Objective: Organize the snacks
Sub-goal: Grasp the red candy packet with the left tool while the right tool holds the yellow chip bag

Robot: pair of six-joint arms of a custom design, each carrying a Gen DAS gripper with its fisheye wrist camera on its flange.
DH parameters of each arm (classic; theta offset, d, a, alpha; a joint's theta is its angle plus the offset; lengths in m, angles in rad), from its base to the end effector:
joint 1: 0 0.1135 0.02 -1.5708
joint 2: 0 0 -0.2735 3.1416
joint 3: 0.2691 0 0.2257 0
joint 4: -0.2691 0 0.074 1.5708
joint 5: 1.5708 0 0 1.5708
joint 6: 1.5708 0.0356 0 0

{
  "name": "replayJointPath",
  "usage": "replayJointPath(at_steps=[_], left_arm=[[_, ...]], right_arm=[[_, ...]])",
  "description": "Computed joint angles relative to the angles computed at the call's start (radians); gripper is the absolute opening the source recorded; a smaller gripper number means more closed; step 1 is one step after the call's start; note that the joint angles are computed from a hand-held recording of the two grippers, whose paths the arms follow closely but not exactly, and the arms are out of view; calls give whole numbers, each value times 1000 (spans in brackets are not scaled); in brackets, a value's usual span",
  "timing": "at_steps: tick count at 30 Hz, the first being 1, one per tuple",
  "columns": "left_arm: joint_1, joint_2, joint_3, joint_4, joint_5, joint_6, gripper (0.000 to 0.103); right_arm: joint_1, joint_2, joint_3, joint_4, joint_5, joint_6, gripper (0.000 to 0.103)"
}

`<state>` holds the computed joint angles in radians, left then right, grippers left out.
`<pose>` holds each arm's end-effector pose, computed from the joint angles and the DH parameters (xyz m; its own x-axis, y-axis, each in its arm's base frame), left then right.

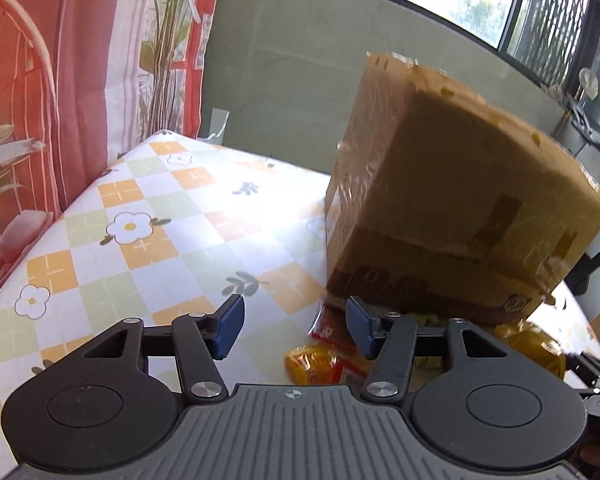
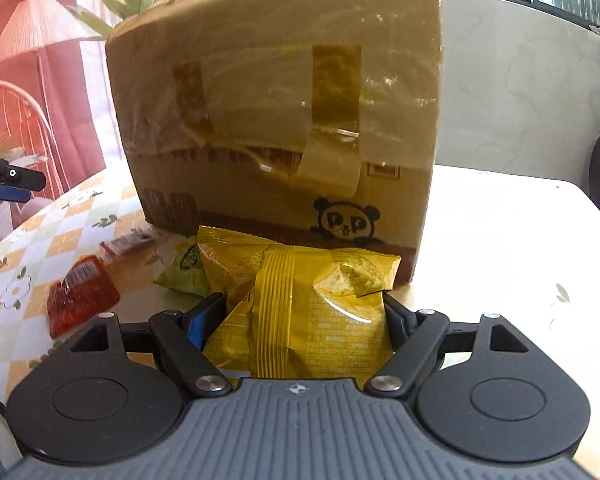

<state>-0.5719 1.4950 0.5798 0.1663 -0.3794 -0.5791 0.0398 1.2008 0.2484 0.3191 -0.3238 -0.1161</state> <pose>0.2240 -0.1285 0.1774 -0.6295 -0.1994 -0.7510 -0.0834 0.9783 -0.1898 0.1824 0.0186 0.1622 -0.5533 -0.1319 -0.8225 -0.3605 0.9280 0.0937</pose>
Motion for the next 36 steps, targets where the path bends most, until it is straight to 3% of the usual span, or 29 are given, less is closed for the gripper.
replayJointPath(at_steps=[8, 11, 14, 22, 27, 33, 35, 36], left_arm=[[-17, 61, 31, -12, 33, 2, 53], [-21, 111, 64, 0, 43, 42, 53], [-15, 202, 119, 26, 68, 122, 62], [13, 427, 334, -51, 95, 265, 62], [16, 493, 392, -94, 91, 279, 62], [24, 483, 356, -53, 99, 268, 61], [27, 480, 349, -47, 99, 269, 57], [31, 476, 342, -40, 97, 272, 50]], right_arm=[[-8, 33, -104, 196, -11, 39, 81], [3, 30, -106, 203, 1, 38, 81], [-24, 47, -101, 212, -35, 45, 81], [-56, 61, -102, 220, -76, 50, 81], [-71, 68, -103, 225, -97, 55, 82], [-68, 69, -105, 228, -95, 65, 82], [-67, 68, -105, 228, -94, 66, 82], [-66, 67, -106, 228, -94, 67, 82]])
